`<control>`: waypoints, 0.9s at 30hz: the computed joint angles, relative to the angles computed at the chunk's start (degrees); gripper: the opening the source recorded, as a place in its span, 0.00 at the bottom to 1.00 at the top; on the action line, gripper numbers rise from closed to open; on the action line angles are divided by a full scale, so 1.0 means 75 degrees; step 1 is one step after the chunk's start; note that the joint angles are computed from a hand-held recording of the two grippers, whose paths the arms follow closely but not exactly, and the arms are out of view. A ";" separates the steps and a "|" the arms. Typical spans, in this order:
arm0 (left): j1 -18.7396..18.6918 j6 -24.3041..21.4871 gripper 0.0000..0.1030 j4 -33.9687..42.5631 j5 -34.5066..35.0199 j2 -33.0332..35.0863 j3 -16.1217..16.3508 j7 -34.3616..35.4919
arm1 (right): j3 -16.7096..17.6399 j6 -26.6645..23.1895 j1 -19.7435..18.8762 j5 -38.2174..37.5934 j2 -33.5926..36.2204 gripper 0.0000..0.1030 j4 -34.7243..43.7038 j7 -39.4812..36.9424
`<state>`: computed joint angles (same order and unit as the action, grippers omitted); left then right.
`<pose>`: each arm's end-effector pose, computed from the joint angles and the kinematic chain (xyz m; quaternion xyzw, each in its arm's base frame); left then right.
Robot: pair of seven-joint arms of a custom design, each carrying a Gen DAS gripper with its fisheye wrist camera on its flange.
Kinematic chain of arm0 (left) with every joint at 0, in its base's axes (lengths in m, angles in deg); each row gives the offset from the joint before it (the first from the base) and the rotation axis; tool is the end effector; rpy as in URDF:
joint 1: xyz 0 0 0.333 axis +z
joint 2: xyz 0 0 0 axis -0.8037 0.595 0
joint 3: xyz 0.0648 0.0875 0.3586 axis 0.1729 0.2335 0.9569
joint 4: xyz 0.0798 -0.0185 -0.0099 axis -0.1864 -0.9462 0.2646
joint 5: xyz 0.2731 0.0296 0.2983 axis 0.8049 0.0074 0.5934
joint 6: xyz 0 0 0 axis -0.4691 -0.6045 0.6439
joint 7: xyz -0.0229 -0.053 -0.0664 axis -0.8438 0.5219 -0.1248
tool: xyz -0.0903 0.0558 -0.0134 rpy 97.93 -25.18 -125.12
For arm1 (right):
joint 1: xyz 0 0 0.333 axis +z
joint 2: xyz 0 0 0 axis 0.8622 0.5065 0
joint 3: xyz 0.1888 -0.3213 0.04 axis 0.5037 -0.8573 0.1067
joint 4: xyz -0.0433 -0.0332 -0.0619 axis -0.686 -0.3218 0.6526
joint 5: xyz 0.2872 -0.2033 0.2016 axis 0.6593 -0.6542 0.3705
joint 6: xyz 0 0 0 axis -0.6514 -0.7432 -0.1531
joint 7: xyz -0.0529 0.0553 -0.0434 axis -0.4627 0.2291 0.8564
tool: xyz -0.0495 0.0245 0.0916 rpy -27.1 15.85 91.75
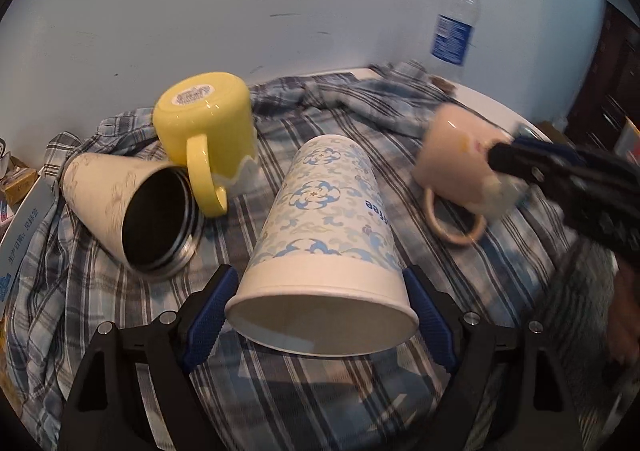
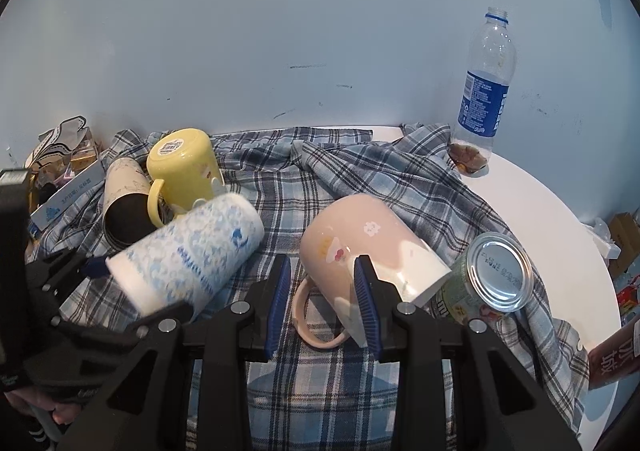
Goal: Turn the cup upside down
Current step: 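Close the right gripper on the paper cup's body and lift it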
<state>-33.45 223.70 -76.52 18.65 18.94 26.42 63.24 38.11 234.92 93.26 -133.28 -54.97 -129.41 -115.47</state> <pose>0.6317 -0.1524 0.2633 -0.4007 0.8586 -0.2979 0.1159 0.5676 0.3757 0.2906 -0.5711 0.7235 -0.2873 0.2606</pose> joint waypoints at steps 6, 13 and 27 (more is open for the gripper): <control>0.0711 0.0028 0.84 -0.0861 0.0628 -0.0304 -0.0477 0.1596 | 0.0096 -0.0021 0.0060 0.0078 -0.0022 0.31 -0.0070 -0.0366; 0.0836 0.0567 0.85 -0.0909 0.0669 -0.0264 -0.0620 0.1213 | 0.0051 0.0297 0.0077 -0.0176 -0.0021 0.68 0.0089 -0.0429; 0.2036 0.2285 0.68 -0.1765 0.1415 -0.0336 -0.1279 -0.0723 | -0.0060 0.0943 -0.0091 0.0806 0.1021 0.65 0.1490 -0.1775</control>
<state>-18.18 240.84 -89.76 29.27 16.42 16.83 57.81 37.66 241.99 92.58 -127.24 -47.31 -118.23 -128.78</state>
